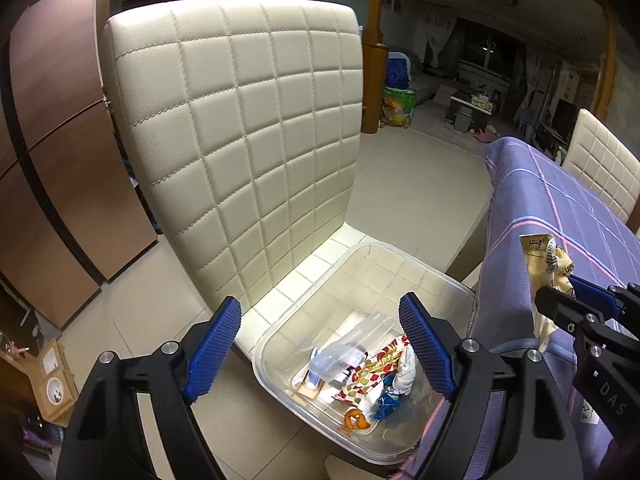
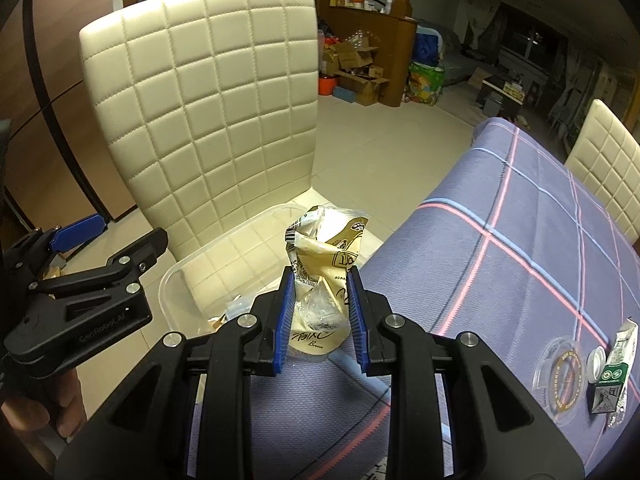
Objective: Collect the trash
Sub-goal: 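Open both grippers to drop the peel and wrapper into the bin, then move both open grippers back over the table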
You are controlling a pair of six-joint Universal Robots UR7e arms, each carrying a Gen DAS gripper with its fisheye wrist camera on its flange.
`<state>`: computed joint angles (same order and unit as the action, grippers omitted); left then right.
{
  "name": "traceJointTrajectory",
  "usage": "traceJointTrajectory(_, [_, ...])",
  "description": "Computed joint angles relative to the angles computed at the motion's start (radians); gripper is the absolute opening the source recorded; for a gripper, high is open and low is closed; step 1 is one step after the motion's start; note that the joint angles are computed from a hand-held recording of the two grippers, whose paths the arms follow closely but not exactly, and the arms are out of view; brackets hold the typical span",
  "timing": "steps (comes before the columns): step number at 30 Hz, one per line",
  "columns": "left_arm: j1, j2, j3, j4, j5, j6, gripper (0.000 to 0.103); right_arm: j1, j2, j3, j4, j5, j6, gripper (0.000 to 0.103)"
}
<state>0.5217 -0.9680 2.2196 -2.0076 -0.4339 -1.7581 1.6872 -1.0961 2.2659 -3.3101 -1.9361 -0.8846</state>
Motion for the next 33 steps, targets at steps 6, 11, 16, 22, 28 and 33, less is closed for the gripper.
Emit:
traceJointTrajectory(6, [-0.003, -0.001, 0.002, 0.007, -0.004, -0.008, 0.079, 0.008, 0.004, 0.004, 0.001, -0.001, -0.005, 0.028])
traceJointTrajectory(11, [-0.004, -0.003, -0.001, 0.024, -0.007, -0.023, 0.079, 0.013, -0.001, 0.004, 0.011, 0.005, -0.007, 0.036])
traceJointTrajectory(16, [-0.006, -0.009, 0.001, 0.033, -0.012, -0.032, 0.079, 0.004, -0.010, 0.023, -0.042, 0.018, -0.002, 0.065])
traceJointTrajectory(22, [-0.017, -0.008, -0.004, 0.037, -0.016, -0.028, 0.079, -0.001, -0.027, 0.026, -0.034, 0.014, 0.006, 0.064])
traceJointTrajectory(28, [-0.050, 0.002, -0.022, 0.051, -0.008, -0.016, 0.079, -0.027, -0.082, 0.057, -0.061, 0.025, -0.004, 0.063])
traceJointTrajectory(33, [-0.079, 0.040, -0.055, 0.013, -0.003, 0.054, 0.079, -0.068, -0.161, 0.079, -0.055, 0.040, 0.017, 0.063])
